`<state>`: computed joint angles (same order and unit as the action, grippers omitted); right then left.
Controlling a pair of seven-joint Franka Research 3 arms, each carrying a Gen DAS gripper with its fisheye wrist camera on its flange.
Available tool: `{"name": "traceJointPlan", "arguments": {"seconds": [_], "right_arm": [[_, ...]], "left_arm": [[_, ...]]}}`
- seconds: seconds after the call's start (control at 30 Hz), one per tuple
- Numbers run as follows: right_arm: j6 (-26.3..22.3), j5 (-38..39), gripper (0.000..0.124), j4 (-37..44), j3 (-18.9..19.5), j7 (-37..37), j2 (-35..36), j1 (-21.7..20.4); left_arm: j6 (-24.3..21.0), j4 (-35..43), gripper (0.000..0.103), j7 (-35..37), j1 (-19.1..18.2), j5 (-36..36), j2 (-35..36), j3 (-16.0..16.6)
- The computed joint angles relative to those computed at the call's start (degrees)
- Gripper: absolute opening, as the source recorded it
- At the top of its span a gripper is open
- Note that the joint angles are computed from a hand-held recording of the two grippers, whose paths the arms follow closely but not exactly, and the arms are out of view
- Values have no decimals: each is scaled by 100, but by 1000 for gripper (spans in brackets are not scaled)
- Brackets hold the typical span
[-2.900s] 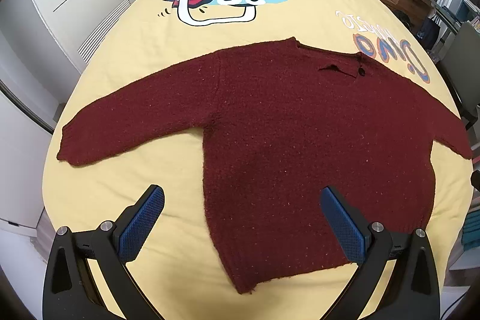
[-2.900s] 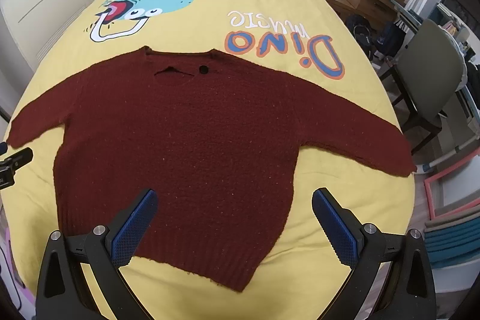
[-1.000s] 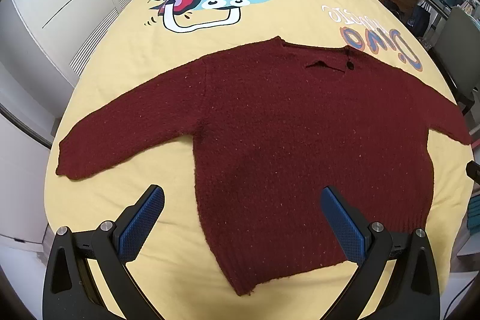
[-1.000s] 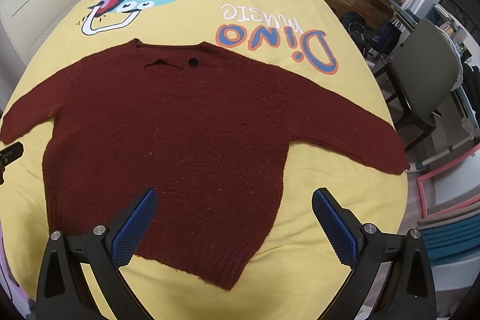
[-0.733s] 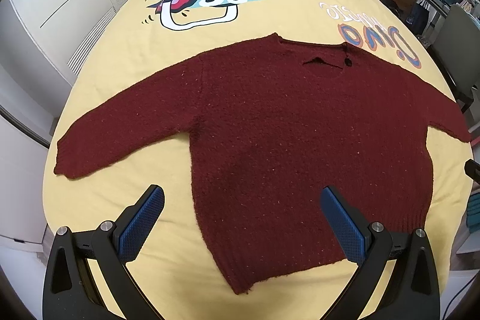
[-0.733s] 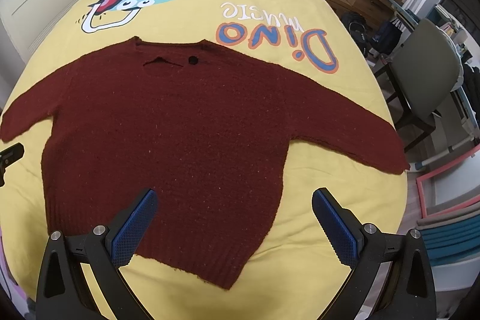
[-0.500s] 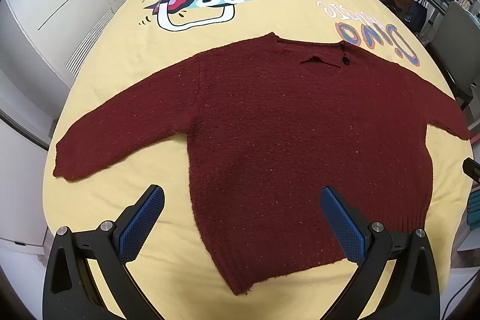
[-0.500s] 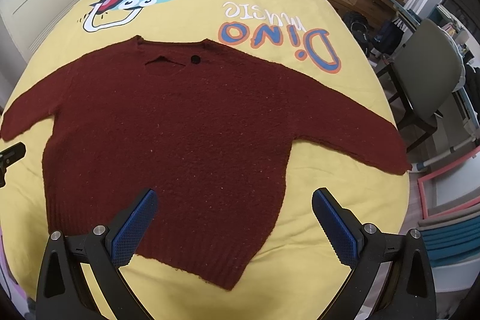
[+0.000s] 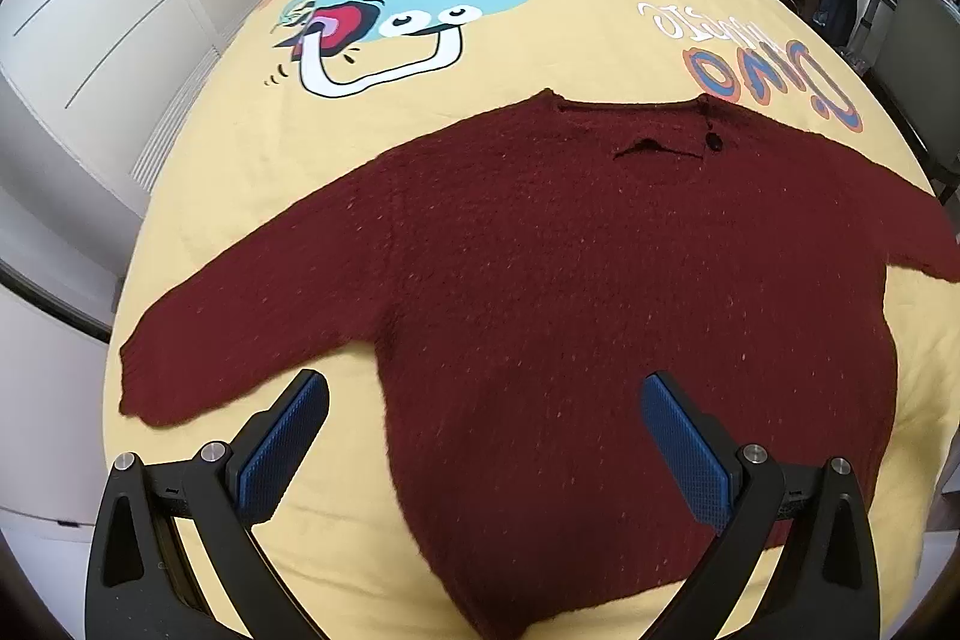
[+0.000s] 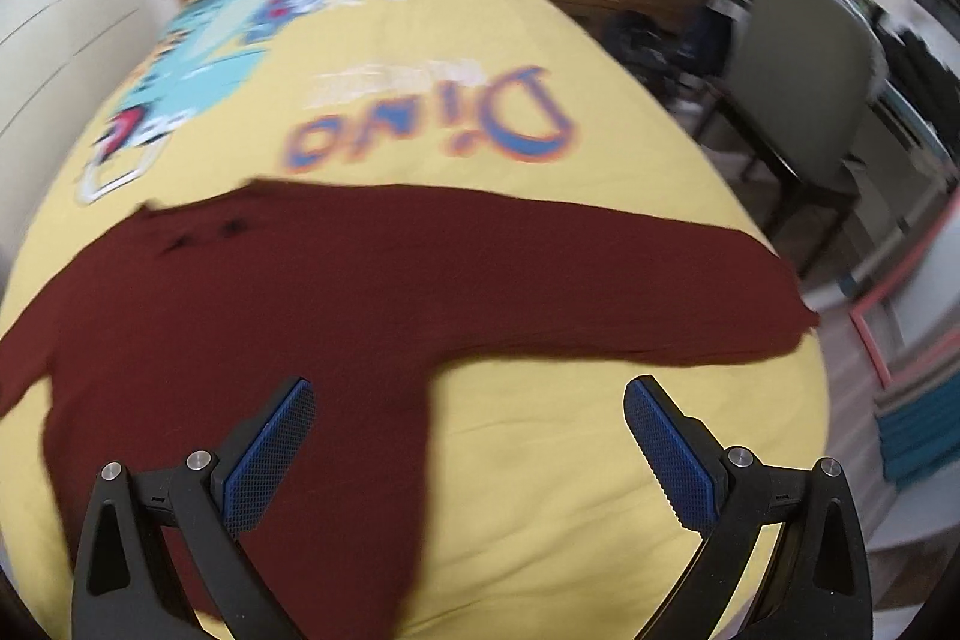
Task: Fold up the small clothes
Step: 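Move the right tool to a sweater sleeve cuff and grasp it, then lift the sleeve with the right tool and lay it across the sweater body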
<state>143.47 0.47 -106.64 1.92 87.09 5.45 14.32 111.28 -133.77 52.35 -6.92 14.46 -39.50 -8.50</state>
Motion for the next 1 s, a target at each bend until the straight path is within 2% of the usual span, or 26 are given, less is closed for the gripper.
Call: {"name": "traceJointPlan", "arguments": {"seconds": [0.1, 0.2, 0.33, 0.53, 0.63, 0.7, 0.73, 0.8, 0.83, 0.87, 0.9, 0.93, 1.0], "right_arm": [[123, 380, 102, 442, -166, -136, 607, -270], [-470, 410, 102, 1312, -439, 281, 1450, -452], [-805, 388, 102, 2146, -680, 902, 2260, -650], [-1545, 977, 102, 3343, -650, 1760, 3194, -1146], [-1682, 1102, 101, 3792, -576, 1851, 3507, -1290], [-1813, 1075, 96, 4152, -566, 1832, 3727, -1344], [-1964, 1056, 88, 4409, -560, 1842, 3869, -1362], [-2118, 1100, 59, 4698, -512, 1862, 4027, -1423], [-2369, 1133, 38, 4995, -469, 1854, 4179, -1472], [-2573, 1210, 23, 5233, -405, 1864, 4298, -1524], [-2686, 1344, 15, 5385, -319, 1848, 4377, -1612], [-2770, 1526, 14, 5522, -201, 1811, 4433, -1704], [-2783, 1458, 14, 5598, -252, 1780, 4398, -1630]], "left_arm": [[170, 33, 102, 59, 12, -86, 161, 110], [197, 116, 102, 119, 51, -193, 375, 170], [148, 193, 102, 158, 124, -310, 642, 210], [99, 108, 102, 167, 199, -438, 714, 242], [39, 52, 102, 161, 244, -421, 690, 246], [-27, 13, 102, 144, 283, -356, 651, 230], [-44, -8, 102, 128, 292, -338, 630, 223], [-23, -89, 102, 115, 288, -374, 551, 252], [3, -146, 102, 136, 276, -425, 505, 291], [-13, -162, 102, 132, 273, -458, 492, 297], [-1, -213, 102, 139, 274, -485, 452, 317], [-14, -224, 102, 132, 269, -518, 435, 317], [16, -269, 102, 156, 252, -589, 373, 346]]}}
